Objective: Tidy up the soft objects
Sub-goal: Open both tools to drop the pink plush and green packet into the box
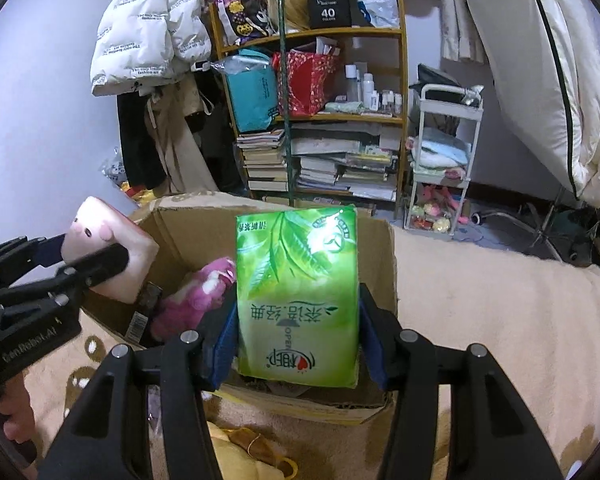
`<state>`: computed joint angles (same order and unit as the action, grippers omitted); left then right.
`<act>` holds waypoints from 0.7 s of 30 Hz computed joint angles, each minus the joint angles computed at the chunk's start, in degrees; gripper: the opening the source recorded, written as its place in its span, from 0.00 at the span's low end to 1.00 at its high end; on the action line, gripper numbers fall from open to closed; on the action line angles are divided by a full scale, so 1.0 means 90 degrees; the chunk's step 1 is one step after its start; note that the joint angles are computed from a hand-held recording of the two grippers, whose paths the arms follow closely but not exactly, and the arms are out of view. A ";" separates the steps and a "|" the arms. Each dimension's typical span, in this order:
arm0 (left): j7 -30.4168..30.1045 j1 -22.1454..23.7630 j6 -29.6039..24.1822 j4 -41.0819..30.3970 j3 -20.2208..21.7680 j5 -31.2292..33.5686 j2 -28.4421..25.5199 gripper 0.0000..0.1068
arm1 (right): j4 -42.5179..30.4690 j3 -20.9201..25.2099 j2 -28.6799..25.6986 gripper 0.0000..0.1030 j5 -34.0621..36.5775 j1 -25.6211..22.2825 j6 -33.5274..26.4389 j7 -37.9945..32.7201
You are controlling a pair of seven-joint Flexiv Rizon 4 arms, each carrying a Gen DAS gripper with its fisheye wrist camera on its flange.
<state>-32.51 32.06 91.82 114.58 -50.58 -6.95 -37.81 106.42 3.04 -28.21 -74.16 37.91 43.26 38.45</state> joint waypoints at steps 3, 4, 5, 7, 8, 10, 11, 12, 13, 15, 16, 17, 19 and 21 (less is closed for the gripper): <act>-0.0070 -0.0209 0.0071 -0.0045 0.0238 0.0009 0.0027 0.51 | 0.0071 0.0005 -0.0007 0.55 0.0016 -0.0075 0.0163 0.0051; -0.0082 -0.0186 0.0045 -0.0045 0.0219 -0.0007 0.0018 0.51 | 0.0086 0.0005 -0.0008 0.55 0.0031 -0.0086 0.0188 0.0067; -0.0095 -0.0176 0.0004 -0.0052 0.0216 -0.0028 0.0016 0.52 | 0.0117 -0.0008 0.0000 0.55 -0.0006 -0.0113 0.0261 0.0116; -0.0103 -0.0202 -0.0035 -0.0079 0.0267 -0.0072 0.0026 0.53 | 0.0165 -0.0025 0.0007 0.56 -0.0091 -0.0147 0.0385 0.0228; -0.0093 -0.0214 -0.0044 -0.0093 0.0286 -0.0089 0.0022 0.54 | 0.0171 -0.0025 0.0003 0.57 -0.0096 -0.0152 0.0398 0.0245; -0.0048 -0.0125 -0.0112 -0.0085 0.0197 -0.0136 0.0006 0.56 | 0.0175 -0.0021 -0.0006 0.63 -0.0101 -0.0157 0.0425 0.0221; -0.0025 -0.0092 -0.0112 -0.0084 0.0163 -0.0158 -0.0001 0.62 | 0.0184 -0.0022 0.0006 0.67 -0.0124 -0.0136 0.0391 0.0206; -0.0003 -0.0022 -0.0033 -0.0038 0.0088 -0.0157 -0.0007 0.68 | 0.0180 -0.0016 0.0012 0.69 -0.0117 -0.0113 0.0329 0.0177; 0.0015 0.0071 0.0082 0.0007 -0.0020 -0.0121 -0.0034 0.71 | 0.0162 -0.0001 0.0017 0.72 -0.0084 -0.0077 0.0241 0.0134; -0.0003 0.0274 0.0240 0.0094 -0.0231 0.0027 -0.0073 0.78 | 0.0152 0.0022 0.0052 0.80 -0.0076 -0.0033 0.0153 0.0098; -0.0041 0.0359 0.0276 0.0125 -0.0297 0.0109 -0.0066 0.81 | 0.0139 0.0029 0.0059 0.85 -0.0081 -0.0012 0.0108 0.0088; -0.0099 0.0423 0.0295 0.0147 -0.0338 0.0173 -0.0047 0.87 | 0.0143 0.0040 0.0081 0.88 -0.0090 0.0023 0.0028 0.0071; -0.0216 0.0648 0.0306 0.0225 -0.0529 0.0283 -0.0043 0.90 | 0.0131 0.0080 0.0109 0.90 -0.0054 0.0093 -0.0160 -0.0027; -0.0319 0.0896 0.0289 0.0312 -0.0719 0.0393 -0.0019 0.92 | 0.0103 0.0141 0.0124 0.94 0.0074 0.0146 -0.0318 -0.0165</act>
<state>-35.38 40.13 94.43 117.39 -57.05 -3.41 -37.98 107.34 4.32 -27.09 -73.49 39.22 40.40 36.97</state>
